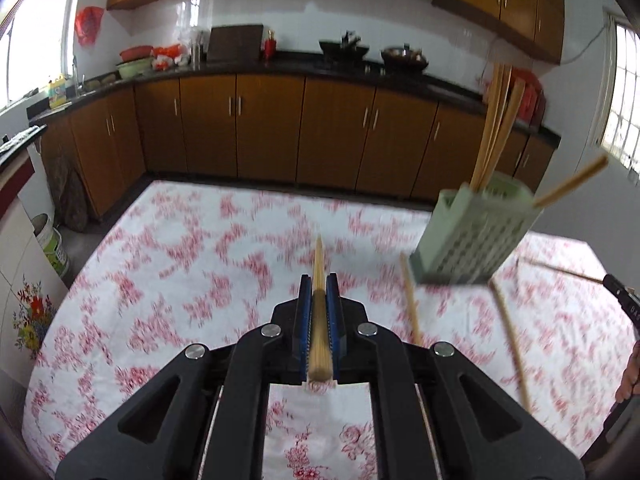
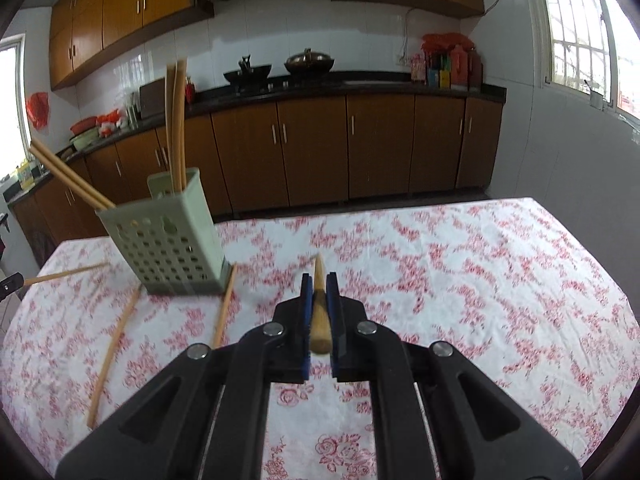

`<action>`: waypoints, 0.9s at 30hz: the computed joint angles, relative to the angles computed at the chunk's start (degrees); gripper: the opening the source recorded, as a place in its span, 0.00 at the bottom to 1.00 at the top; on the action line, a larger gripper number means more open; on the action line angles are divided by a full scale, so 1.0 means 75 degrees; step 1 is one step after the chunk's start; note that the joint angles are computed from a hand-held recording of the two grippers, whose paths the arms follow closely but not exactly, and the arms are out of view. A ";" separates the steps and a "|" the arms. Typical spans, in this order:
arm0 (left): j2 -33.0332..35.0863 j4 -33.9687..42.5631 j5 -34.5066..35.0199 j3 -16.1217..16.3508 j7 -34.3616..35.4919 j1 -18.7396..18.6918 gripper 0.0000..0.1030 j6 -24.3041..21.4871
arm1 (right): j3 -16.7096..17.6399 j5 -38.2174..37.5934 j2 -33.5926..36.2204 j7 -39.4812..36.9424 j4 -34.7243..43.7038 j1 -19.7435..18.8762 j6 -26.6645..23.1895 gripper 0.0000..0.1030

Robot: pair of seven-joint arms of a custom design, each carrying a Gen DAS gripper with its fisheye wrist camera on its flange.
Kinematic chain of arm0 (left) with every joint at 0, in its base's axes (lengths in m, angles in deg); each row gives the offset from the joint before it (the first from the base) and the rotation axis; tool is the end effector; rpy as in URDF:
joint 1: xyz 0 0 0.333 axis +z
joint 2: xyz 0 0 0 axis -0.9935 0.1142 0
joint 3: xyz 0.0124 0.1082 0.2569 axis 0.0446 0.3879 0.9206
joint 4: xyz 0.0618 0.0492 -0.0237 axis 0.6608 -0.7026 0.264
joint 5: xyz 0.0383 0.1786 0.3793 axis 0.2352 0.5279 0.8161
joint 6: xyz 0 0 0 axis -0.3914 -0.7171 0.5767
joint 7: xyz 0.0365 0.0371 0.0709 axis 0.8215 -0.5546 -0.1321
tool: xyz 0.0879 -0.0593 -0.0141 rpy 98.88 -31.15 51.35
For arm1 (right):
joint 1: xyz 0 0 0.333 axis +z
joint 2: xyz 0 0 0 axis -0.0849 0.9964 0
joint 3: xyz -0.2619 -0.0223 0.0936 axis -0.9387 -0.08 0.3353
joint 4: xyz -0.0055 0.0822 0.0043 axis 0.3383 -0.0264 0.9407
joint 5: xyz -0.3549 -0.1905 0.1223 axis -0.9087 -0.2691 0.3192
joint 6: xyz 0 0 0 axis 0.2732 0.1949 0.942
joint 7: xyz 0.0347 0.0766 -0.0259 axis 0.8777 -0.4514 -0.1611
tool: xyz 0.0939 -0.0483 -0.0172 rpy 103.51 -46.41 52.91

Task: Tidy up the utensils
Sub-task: 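Raise both held chopsticks upright over the green holder with both tools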

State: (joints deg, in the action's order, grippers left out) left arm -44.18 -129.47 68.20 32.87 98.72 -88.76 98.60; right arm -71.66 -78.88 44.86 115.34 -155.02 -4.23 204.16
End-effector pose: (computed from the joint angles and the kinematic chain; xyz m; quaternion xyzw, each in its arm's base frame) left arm 0.4873 -0.1357 0.4706 -0.6128 0.6505 -0.3671 0.2579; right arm 0.4526 0.1741 0.4395 -0.5246 0.7041 -0.3548 0.3212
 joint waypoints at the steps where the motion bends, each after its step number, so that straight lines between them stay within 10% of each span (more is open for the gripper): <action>1: -0.0040 0.0006 -0.0012 -0.0012 -0.0045 0.0019 0.07 0.0065 | 0.0007 -0.0087 -0.0070 0.0081 0.0005 -0.0037 0.0047 0.08; 18: -0.0283 0.0199 0.0013 0.0056 -0.0140 0.0002 0.07 0.0620 | 0.0138 -0.0871 -0.0534 0.0727 0.0299 -0.0223 0.0060 0.08; 27: -0.0738 0.0148 -0.0425 0.0924 0.0818 -0.1250 0.07 0.0511 | 0.0031 -0.0371 -0.0754 0.0193 0.0495 -0.0102 0.0648 0.08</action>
State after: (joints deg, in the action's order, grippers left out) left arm -49.72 -128.36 65.01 39.80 104.86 -98.14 102.44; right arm -71.43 -81.67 39.20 116.78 -151.31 -4.99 209.02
